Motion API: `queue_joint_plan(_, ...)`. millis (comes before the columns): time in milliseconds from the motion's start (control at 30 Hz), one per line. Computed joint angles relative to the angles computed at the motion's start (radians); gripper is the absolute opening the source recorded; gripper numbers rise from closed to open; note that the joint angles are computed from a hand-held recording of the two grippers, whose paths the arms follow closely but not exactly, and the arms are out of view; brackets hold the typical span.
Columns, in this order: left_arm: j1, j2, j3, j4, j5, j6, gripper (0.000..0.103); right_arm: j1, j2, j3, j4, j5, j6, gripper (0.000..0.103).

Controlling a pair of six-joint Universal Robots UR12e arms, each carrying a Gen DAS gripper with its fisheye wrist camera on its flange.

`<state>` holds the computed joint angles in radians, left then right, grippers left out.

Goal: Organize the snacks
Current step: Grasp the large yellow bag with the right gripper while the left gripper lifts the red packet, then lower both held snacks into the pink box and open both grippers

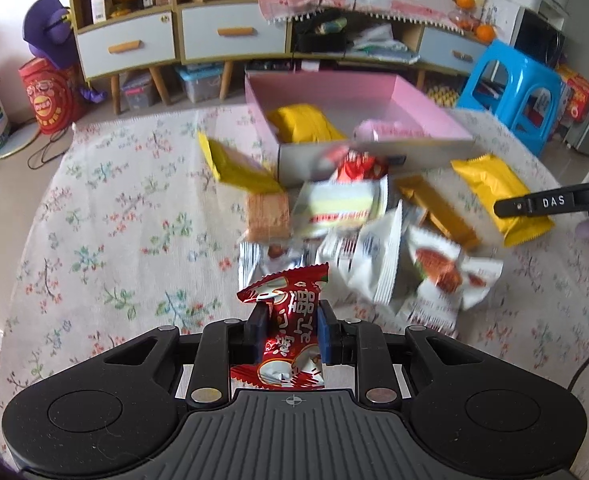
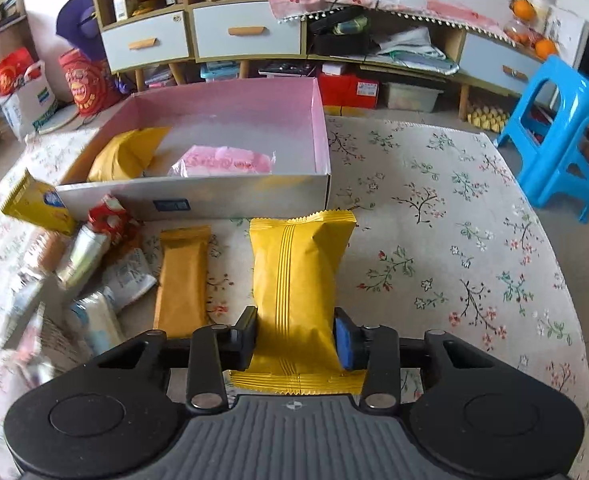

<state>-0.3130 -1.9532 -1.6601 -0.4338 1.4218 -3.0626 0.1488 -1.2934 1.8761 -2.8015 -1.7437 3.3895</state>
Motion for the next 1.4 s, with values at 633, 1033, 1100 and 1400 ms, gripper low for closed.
queue_joint_plan(633, -0.055, -0.087, 0.152, 0.109, 0.014, -0.151, 0.022, -0.019, 0.012, -0.041, -0.224, 0.077, 0.152, 0.028)
queue_joint_plan(1033, -0.088, -0.253, 0.402, 0.026, 0.034, -0.154, 0.022, -0.072, 0.103, -0.124, -0.285, 0.213, 0.175, 0.028)
queue_joint_plan(1100, -0.093, -0.282, 0.441, 0.007, 0.053, -0.153, 0.022, -0.075, 0.12, -0.138, -0.283, 0.217, 0.168, 0.027)
queue_joint_plan(1400, -0.102, -0.365, 0.539, -0.045, 0.127, -0.117, 0.022, -0.09, 0.146, -0.143, -0.291, 0.245, 0.171, 0.024)
